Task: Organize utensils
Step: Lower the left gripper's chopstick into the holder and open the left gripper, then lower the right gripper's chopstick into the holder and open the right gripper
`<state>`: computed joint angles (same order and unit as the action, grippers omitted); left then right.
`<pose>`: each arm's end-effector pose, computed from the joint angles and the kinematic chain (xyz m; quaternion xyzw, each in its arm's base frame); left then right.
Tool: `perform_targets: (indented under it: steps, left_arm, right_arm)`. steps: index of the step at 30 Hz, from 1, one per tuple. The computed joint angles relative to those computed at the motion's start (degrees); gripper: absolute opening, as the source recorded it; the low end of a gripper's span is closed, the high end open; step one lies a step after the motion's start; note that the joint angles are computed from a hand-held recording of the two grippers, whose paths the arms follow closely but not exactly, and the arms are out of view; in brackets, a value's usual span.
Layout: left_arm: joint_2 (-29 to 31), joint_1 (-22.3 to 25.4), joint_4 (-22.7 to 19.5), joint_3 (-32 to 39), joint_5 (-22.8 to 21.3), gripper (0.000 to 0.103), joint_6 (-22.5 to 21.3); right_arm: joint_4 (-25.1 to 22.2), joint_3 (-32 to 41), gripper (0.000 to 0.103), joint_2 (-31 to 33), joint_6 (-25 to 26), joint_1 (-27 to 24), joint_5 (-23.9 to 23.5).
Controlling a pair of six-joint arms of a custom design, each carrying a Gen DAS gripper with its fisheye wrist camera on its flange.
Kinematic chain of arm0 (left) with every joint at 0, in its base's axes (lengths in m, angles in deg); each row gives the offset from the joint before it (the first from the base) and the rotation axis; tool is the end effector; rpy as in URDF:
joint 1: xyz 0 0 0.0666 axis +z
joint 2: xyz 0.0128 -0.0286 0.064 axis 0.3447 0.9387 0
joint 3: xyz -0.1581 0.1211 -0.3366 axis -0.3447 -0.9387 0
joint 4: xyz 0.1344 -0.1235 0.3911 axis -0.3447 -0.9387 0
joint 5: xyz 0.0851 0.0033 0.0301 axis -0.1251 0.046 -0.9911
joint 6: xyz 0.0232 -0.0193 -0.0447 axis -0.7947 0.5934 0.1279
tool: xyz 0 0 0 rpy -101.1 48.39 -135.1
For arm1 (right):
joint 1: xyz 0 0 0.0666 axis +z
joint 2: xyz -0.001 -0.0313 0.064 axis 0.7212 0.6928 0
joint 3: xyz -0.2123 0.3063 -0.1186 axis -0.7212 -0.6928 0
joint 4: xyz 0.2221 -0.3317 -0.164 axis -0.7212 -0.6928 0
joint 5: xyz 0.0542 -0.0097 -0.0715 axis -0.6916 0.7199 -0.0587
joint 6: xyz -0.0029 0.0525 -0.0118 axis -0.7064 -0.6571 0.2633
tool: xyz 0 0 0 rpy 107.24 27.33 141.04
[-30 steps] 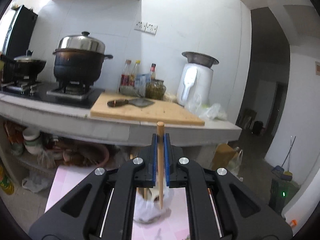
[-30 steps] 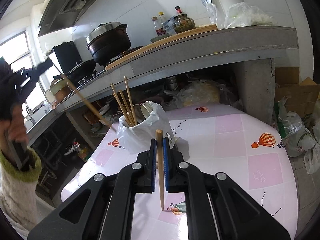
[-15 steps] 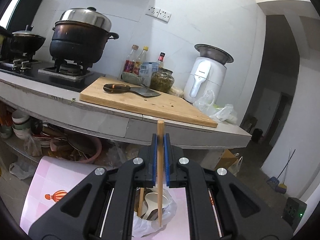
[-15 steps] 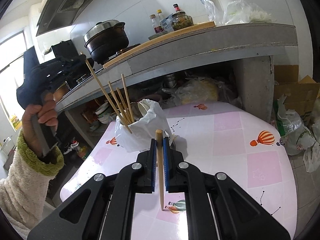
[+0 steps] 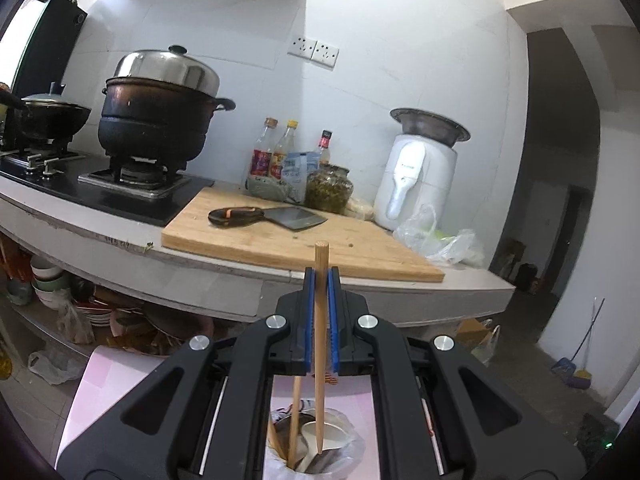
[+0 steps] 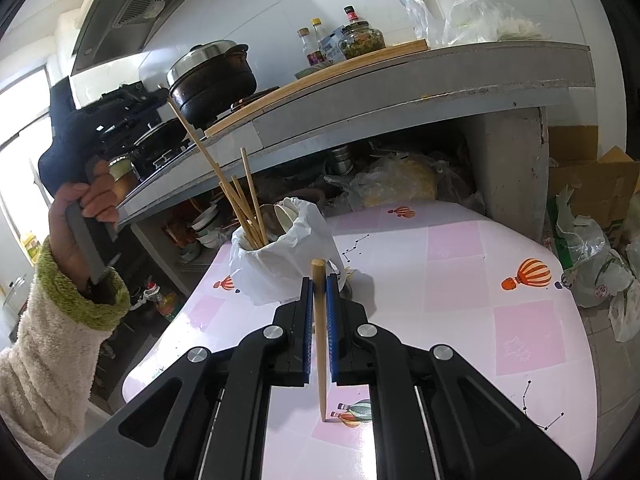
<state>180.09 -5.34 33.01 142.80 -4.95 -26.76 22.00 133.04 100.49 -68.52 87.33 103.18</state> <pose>0.6197 -0.3040 0.6531 0.1527 0.7603 -0.2758 0.5679 0.3735 0.3034 0.5312 0.1369 0.8454 0.1574 0.4917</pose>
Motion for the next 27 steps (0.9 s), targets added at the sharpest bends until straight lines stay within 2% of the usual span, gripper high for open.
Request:
perform_targets:
  steps: [2, 12, 18, 27]
  left_arm:
    - [0.51, 0.04, -0.22, -0.13, -0.01, 0.006, 0.29]
    - [-1.77, 0.53, 2.83, -9.42, 2.14, 0.006, 1.44]
    - [-3.20, 0.47, 2.37, -14.19, 1.71, 0.006, -0.10]
    - [-3.94, 0.81, 0.64, -17.31, 1.45, 0.006, -1.37]
  right_arm:
    - [0.02, 0.10, 0.007, 0.06, 0.08, -0.03, -0.15]
    - [0.35, 0.18, 0.007, 0.22, 0.36, -0.20, -1.19]
    - [0.87, 0.32, 0.007, 0.39, 0.66, -0.37, -1.95]
    - [0.58, 1.92, 0.007, 0.86, 1.40, 0.22, -1.09]
